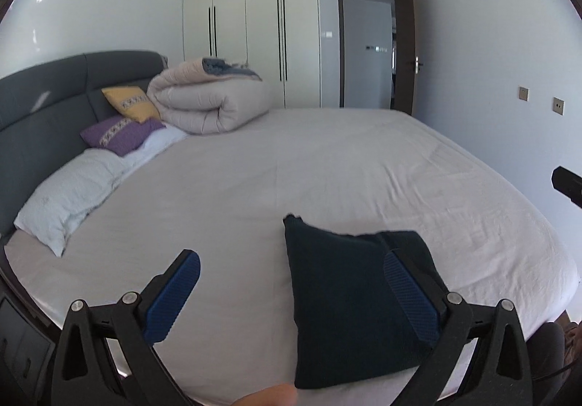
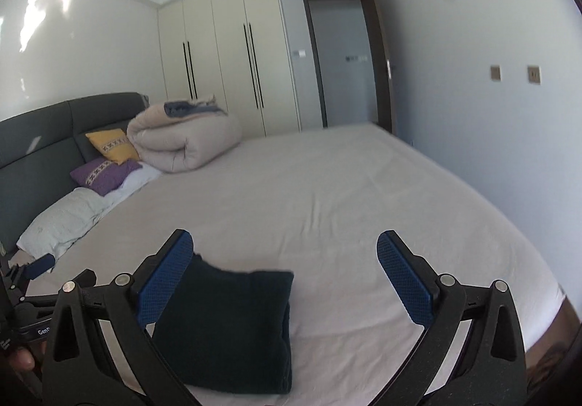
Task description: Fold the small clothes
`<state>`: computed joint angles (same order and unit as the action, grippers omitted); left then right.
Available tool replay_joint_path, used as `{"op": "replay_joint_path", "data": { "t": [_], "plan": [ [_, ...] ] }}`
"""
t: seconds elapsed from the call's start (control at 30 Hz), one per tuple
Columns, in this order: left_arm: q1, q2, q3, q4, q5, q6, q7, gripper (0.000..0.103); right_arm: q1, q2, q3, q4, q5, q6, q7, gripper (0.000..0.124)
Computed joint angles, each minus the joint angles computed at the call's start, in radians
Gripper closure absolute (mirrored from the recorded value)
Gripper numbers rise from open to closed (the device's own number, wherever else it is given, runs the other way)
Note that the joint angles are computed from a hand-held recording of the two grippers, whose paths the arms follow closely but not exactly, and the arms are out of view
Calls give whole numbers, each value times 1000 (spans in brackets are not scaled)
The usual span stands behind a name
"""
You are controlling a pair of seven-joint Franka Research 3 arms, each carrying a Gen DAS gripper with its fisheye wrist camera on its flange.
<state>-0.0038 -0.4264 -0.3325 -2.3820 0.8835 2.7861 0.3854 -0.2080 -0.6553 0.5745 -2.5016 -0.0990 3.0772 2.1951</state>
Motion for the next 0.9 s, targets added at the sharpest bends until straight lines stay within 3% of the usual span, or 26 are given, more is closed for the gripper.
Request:
{"op": "replay_joint_path", "data": {
  "t": [0.1, 0.3, 0.4, 0.6, 0.9],
  "plan": [
    [-68, 25, 52, -19, -122, -25, 97, 0, 59, 58, -37, -8, 35, -71, 28, 21],
    [-107, 33, 63, -40, -224, -63, 163, 0, -46, 63, 61, -19, -87, -120, 134, 21],
    [-117, 40, 70, -45, -261, -60, 193, 0, -57, 94, 91, 6, -145, -164, 165, 21],
    [-119, 50, 75, -51, -304, -53, 226, 0, 56, 152, 33, 29, -185, -258, 164, 21],
    [-103, 58, 66, -55, -305, -61, 226, 0, 142, 206, -18, 55, -293, -321, 239, 21]
  ]
}}
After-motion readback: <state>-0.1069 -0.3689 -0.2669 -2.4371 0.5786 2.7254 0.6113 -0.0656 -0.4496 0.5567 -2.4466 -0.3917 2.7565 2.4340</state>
